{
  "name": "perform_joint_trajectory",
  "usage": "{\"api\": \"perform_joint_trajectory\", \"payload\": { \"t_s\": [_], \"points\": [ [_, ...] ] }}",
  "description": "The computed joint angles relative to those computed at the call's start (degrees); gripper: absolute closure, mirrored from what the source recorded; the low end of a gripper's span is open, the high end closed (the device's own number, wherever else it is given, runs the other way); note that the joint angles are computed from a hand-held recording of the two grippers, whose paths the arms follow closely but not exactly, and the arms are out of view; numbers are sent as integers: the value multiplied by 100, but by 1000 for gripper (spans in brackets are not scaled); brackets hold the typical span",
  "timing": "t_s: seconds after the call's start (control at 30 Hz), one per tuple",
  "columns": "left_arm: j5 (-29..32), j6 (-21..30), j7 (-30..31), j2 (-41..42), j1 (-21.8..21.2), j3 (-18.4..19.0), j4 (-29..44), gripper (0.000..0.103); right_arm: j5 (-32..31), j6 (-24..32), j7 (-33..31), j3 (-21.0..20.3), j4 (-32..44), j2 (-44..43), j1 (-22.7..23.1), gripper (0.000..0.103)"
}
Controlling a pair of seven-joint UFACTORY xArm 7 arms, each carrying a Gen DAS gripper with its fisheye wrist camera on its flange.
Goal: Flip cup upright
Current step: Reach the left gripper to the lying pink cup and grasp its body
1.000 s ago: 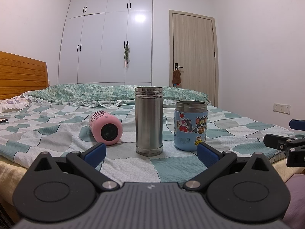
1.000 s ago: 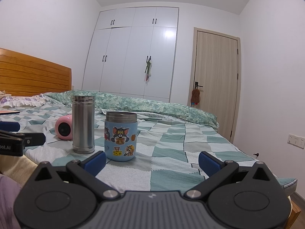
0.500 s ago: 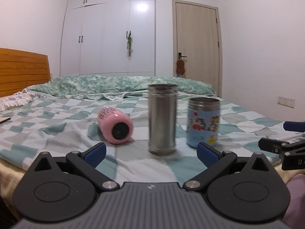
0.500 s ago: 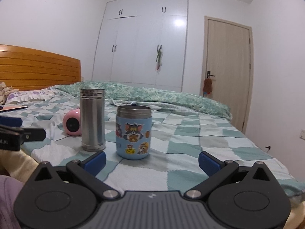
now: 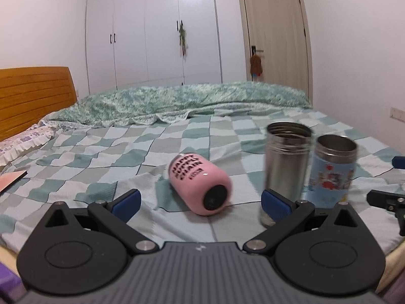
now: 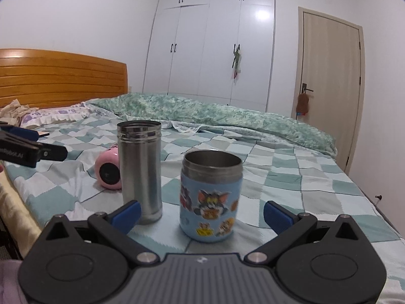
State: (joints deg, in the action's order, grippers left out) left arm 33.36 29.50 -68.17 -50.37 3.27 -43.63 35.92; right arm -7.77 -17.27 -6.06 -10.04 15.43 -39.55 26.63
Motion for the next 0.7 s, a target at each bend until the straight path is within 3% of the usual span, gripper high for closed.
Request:
{"api": "perform_joint_trajectory", "payload": {
  "t_s": [0.17,0.27,0.4,0.7],
  "points": [
    [101,-331,552,509,57,615,52,0,191,287,204,484,397,353,-193,0],
    [86,-384,859,907,70,907,224,0,218,541,211,460,602,436,-76,0],
    [124,-465,1076,1369,95,1175,447,0,234,1078,-163,-60,924,443,411,0],
    [583,-473,999,2440,180,1471,1146,0,722,2613,-1991,-1786,2107,691,1447,0]
  ]
}}
